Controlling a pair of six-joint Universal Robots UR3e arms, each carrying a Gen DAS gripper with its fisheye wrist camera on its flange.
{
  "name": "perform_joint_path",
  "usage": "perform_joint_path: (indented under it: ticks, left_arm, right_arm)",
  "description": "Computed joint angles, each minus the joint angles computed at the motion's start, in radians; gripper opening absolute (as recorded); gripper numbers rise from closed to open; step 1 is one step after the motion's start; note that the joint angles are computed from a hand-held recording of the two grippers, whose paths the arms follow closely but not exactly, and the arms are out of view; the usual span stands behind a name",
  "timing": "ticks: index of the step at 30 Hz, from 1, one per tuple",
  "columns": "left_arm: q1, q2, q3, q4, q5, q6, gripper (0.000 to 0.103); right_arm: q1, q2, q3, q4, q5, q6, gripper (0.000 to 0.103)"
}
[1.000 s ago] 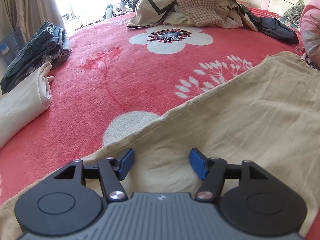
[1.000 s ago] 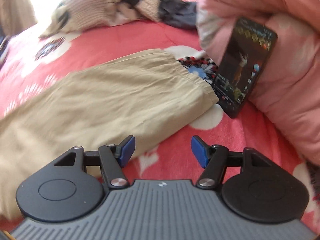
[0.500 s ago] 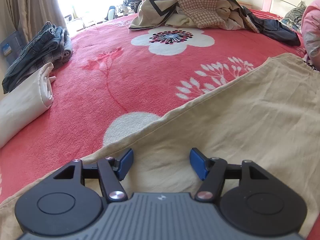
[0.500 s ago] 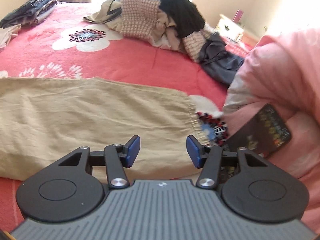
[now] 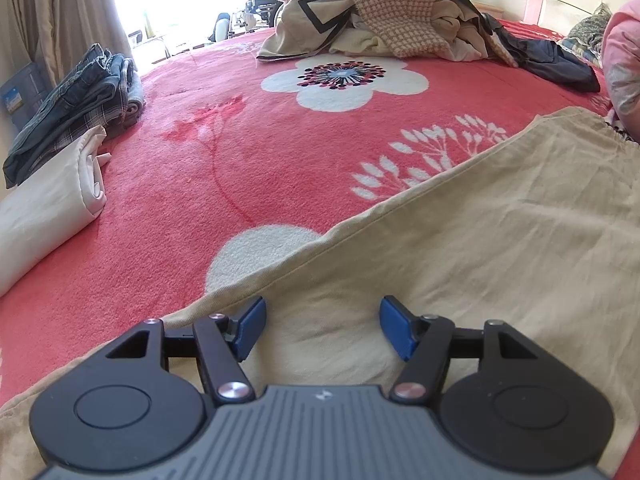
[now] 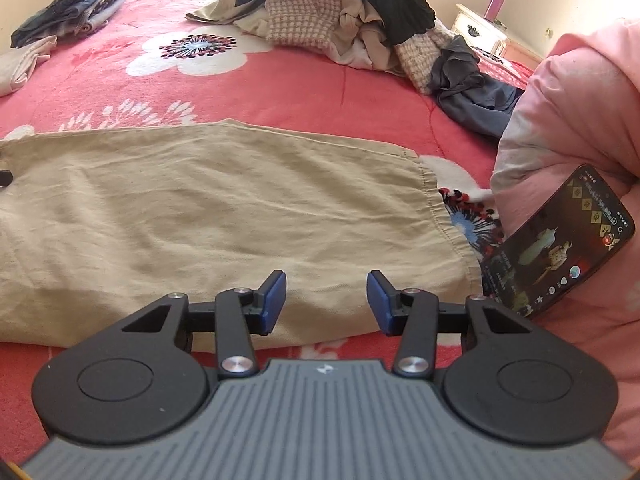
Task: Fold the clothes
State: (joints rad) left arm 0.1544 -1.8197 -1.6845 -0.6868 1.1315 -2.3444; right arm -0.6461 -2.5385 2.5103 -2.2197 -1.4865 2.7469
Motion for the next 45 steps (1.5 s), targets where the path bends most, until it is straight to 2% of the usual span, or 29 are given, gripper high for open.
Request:
perform_joint_path:
  ticks: [21, 23, 27, 30, 33, 38, 45]
  left_arm:
    - [0.001, 0.0, -0.005, 0.007, -0.003, 0.003, 0.065]
    - [0.001, -0.001, -0.002, 0.006, -0.002, 0.006, 0.066]
    - [-0.001, -0.005, 0.005, 0.002, 0.0, 0.011, 0.066]
    - [0.0, -0.005, 0.005, 0.002, -0.001, 0.013, 0.066]
    - [0.0, -0.007, 0.007, 0.001, -0.001, 0.016, 0.067]
    - [0.0, -0.01, 0.016, -0.008, -0.001, 0.029, 0.067]
    - [0.001, -0.014, 0.028, -0.025, -0.002, 0.04, 0.068]
  right_arm:
    - [0.006, -0.01, 0.014, 0.006, 0.0, -0.013, 0.042]
    - [-0.002, -0.008, 0.012, -0.002, 0.009, -0.024, 0.042]
    - [-0.075, 0.037, -0.004, -0.096, 0.068, -0.125, 0.041]
    - [-0.121, 0.2, -0.061, -0.238, 0.123, -0.247, 0.041]
    - [-0.124, 0.439, -0.192, -0.285, 0.155, -0.423, 0.041]
    - [-0.096, 0.806, -0.494, -0.178, 0.189, -0.68, 0.042]
    - [0.044, 1.155, -0.903, 0.115, 0.079, -0.835, 0.041]
